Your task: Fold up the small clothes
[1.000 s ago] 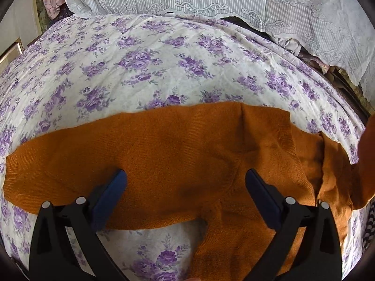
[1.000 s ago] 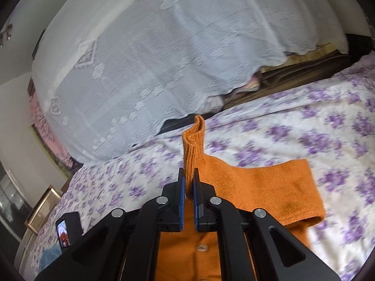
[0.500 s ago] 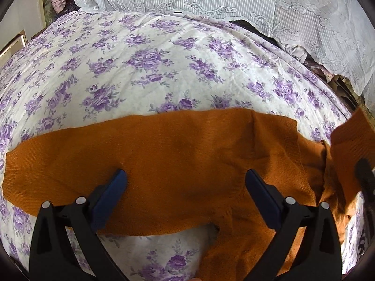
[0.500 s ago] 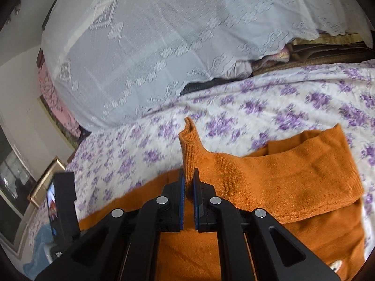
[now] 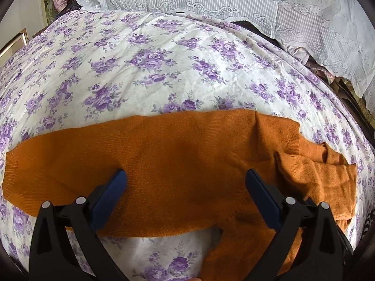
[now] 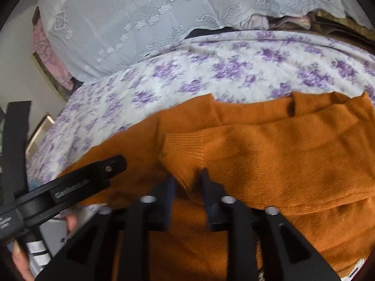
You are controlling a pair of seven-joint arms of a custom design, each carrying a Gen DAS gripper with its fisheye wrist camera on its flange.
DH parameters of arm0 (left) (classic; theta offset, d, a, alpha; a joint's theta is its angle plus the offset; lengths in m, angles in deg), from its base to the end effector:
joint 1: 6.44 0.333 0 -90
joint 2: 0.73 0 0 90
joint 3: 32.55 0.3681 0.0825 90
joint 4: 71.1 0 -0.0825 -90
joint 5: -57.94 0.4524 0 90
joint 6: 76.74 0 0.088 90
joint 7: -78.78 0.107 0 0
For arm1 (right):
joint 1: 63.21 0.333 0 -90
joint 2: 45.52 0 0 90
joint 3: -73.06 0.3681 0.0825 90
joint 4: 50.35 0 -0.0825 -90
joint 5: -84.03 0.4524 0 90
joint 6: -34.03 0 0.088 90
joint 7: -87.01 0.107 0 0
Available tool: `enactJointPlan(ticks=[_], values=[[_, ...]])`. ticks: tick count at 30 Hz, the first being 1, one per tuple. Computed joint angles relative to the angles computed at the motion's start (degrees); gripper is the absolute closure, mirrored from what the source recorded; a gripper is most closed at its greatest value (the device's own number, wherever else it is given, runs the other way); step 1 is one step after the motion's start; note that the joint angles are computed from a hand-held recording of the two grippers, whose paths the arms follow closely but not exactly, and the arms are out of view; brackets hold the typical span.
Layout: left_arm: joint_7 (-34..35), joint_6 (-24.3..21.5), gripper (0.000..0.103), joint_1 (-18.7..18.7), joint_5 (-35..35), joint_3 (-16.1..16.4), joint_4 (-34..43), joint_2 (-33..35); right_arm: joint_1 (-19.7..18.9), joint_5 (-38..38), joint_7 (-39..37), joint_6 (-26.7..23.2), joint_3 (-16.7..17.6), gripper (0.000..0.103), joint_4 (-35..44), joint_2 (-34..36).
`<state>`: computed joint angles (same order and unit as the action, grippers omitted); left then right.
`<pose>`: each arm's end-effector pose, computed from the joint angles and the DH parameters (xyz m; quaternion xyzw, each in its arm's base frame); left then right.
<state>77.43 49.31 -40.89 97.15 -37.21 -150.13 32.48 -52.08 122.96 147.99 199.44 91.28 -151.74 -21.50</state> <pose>0.6706 -0.4973 0.4255 -0.8418 0.4510 -0.2030 0.2162 0.7019 0.3176 0.4139 -0.7493 0.5285 -0.0500 0.3958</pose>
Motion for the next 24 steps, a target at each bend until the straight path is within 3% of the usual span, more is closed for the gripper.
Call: enactJointPlan(ticks=[3, 7, 9, 10, 11, 15, 19, 22, 24], values=[[-1.0, 0.9, 0.004, -0.2, 0.8, 0.2, -1.1, -1.1, -3.6, 4.7, -7.2, -0.6, 3.4, 0.067, -2.6, -2.8], [-2.8, 0.8, 0.004, -1.3, 3.8, 0.6, -1.3, -2.0, -7.2, 15.4, -19.8, 1.6, 5.3, 0.067, -6.5, -7.8], [-2.9, 1.0, 0.004, -2.3, 6.2, 0.7, -0.3, -1.6, -8.3, 20.6, -24.3, 4.0, 5.0, 0.073, -6.7, -8.8], [-1.9, 0.5, 0.004, -2.9, 7.4, 0.7, 1.1, -0.8, -8.1, 21.3, -24.4, 4.4, 3.9, 0.085, -6.4, -8.9], [-0.4, -0.4, 0.004, -3.4, 8.1, 0.6, 2.8, 0.3, -8.0, 21.3, -23.2, 4.6, 2.2, 0.089, -5.7, -8.6], [6.4, -3.7, 0.005, -5.1, 8.4, 0.8, 10.4, 6.0, -6.7, 18.8, -15.6, 1.6, -4.4, 0.092, -2.2, -6.1], [16.8, -9.8, 0.004, -3.8, -1.4, -0.2, 20.6, 13.8, -6.2, 12.5, -7.8, -1.7, -8.0, 0.092, 2.0, -1.5], [16.3, -7.5, 0.004, -3.7, -2.9, 0.7, 18.8, 13.1, -4.0, 4.3, 1.3, -2.7, -11.2, 0.096, 5.4, 2.9], [17.3, -8.7, 0.004, -4.8, -2.7, 1.9, 20.3, 14.0, -7.0, 5.8, 1.9, -3.3, -8.5, 0.103, 7.2, 5.7]])
